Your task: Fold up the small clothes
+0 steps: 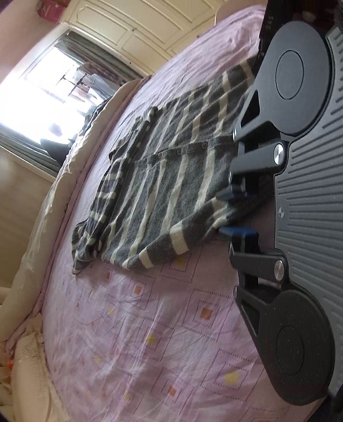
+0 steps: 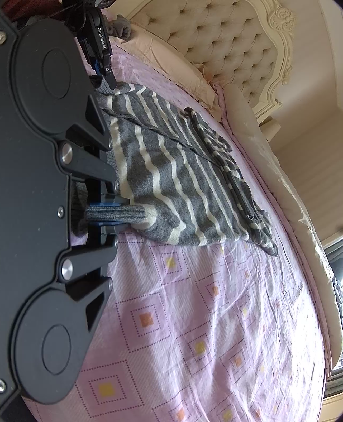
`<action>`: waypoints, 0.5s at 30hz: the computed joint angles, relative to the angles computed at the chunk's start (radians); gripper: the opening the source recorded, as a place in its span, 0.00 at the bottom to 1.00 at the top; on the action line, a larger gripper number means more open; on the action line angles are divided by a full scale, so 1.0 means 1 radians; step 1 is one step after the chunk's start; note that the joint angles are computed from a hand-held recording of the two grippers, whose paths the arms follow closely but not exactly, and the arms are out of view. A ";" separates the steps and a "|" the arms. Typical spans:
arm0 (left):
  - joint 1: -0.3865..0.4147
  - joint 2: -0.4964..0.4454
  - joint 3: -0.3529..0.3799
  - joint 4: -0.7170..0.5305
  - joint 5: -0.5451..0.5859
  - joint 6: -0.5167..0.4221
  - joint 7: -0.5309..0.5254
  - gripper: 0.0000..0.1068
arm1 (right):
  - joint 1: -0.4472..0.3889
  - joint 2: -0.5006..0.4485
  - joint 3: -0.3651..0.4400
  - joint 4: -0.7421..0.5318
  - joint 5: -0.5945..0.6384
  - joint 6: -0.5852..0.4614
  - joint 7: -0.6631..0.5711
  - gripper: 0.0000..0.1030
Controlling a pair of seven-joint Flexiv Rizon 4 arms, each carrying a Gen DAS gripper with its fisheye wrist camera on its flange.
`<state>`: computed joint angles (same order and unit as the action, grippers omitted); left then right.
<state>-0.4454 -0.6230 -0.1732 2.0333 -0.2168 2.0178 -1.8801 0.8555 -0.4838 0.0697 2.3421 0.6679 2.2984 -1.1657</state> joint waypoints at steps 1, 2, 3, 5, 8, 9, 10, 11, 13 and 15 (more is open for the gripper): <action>0.025 -0.004 -0.040 0.009 -0.020 0.022 0.013 0.09 | -0.003 0.000 0.002 0.002 -0.003 0.002 0.000 0.19; 0.034 -0.006 -0.047 0.012 -0.011 0.032 0.007 0.07 | -0.003 0.000 0.002 0.001 -0.003 0.001 0.000 0.19; 0.030 -0.005 -0.031 0.009 0.025 0.035 -0.030 0.06 | -0.005 0.000 0.003 0.002 -0.005 0.002 0.001 0.19; 0.065 -0.001 -0.058 0.029 0.048 0.068 -0.068 0.06 | -0.004 0.001 0.003 0.003 -0.004 0.003 0.000 0.18; 0.099 0.020 -0.069 0.080 0.056 0.118 -0.145 0.04 | 0.039 0.015 -0.030 -0.001 0.035 -0.018 -0.042 0.15; 0.092 0.031 -0.053 0.099 0.043 0.133 -0.164 0.04 | 0.055 0.020 -0.042 -0.002 0.053 -0.025 -0.060 0.15; 0.085 0.044 -0.037 0.120 0.028 0.141 -0.178 0.04 | 0.075 0.029 -0.059 -0.004 0.076 -0.038 -0.082 0.14; 0.092 0.057 -0.030 0.141 0.025 0.141 -0.192 0.04 | 0.087 0.036 -0.069 -0.006 0.092 -0.052 -0.098 0.14; 0.074 0.074 0.002 0.172 -0.004 0.137 -0.202 0.03 | 0.095 0.046 -0.078 -0.007 0.108 -0.070 -0.116 0.14; 0.052 0.085 0.031 0.192 -0.032 0.118 -0.191 0.02 | 0.137 0.057 -0.119 -0.016 0.152 -0.100 -0.158 0.13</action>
<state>-0.3930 -0.5377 -0.1419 2.2250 -0.2483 2.1355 -2.0709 0.9922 -0.4266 -0.0492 2.3259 0.8198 2.1989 -1.3233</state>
